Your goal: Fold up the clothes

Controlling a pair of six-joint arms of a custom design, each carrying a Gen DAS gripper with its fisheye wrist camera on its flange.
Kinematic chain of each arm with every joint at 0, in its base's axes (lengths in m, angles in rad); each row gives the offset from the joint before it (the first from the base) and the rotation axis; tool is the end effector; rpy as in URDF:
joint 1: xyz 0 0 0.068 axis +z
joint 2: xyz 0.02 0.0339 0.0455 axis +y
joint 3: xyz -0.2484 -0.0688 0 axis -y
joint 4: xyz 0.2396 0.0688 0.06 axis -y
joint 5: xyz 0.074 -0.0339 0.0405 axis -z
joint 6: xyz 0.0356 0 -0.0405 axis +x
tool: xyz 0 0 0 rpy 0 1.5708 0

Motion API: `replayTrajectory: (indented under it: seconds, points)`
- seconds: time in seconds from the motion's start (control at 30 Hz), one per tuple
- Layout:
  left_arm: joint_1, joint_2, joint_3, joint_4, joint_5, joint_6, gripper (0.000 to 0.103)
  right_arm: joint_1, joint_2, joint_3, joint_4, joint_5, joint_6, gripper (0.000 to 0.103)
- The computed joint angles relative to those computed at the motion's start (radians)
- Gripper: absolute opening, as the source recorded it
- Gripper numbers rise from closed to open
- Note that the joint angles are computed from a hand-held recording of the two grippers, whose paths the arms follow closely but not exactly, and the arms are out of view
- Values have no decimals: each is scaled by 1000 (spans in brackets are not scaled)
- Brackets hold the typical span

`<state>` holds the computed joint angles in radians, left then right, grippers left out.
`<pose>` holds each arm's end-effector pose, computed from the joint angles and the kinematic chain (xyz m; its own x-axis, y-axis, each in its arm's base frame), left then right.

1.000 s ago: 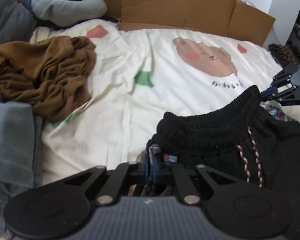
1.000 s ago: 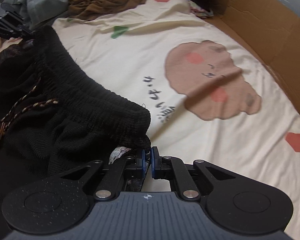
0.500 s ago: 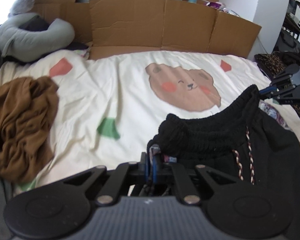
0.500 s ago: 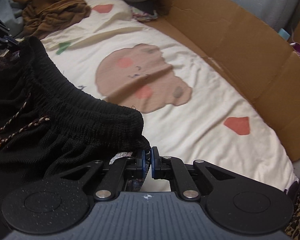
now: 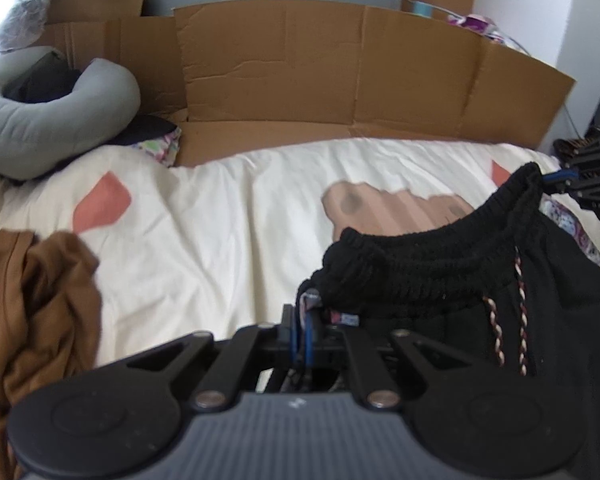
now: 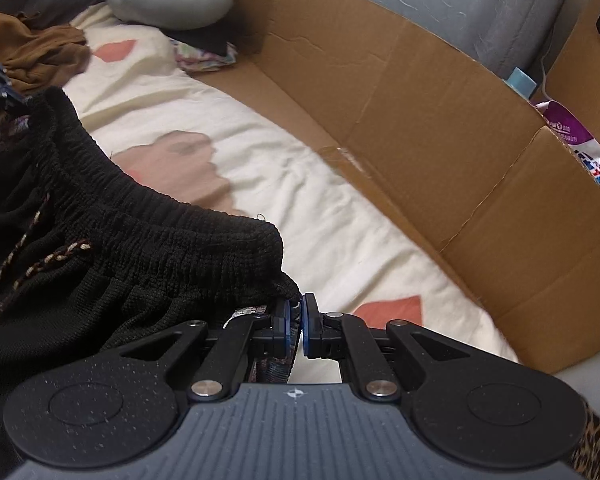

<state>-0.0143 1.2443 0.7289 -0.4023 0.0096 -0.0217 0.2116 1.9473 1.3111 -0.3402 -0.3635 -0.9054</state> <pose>0.2449 -0.0038 0.1958 -0.7944 -0.0103 -0.6073 0.0029 0.9998 -0.0208 0.3882 0.0963 0.1615 -0.1925 -0.7934 -0.5775 -0.8786 0.4015 -0.2587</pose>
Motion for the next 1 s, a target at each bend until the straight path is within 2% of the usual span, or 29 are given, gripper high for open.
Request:
replayTrajectory:
  seconds: [0.27,0.47,0.83,1.0]
  points:
    - [28,282,196,61,1,5,4,15,188,221,-5,30,13,3]
    - [47,451,322,85,-5,8,4,39,328,410,-56,64,28,3]
    - [101,588,462,90,-10,16,4,93,485,671,-126,118,37,3]
    - [114,633,529,75,-34,12,4,131,591,863,-190,151,41,3]
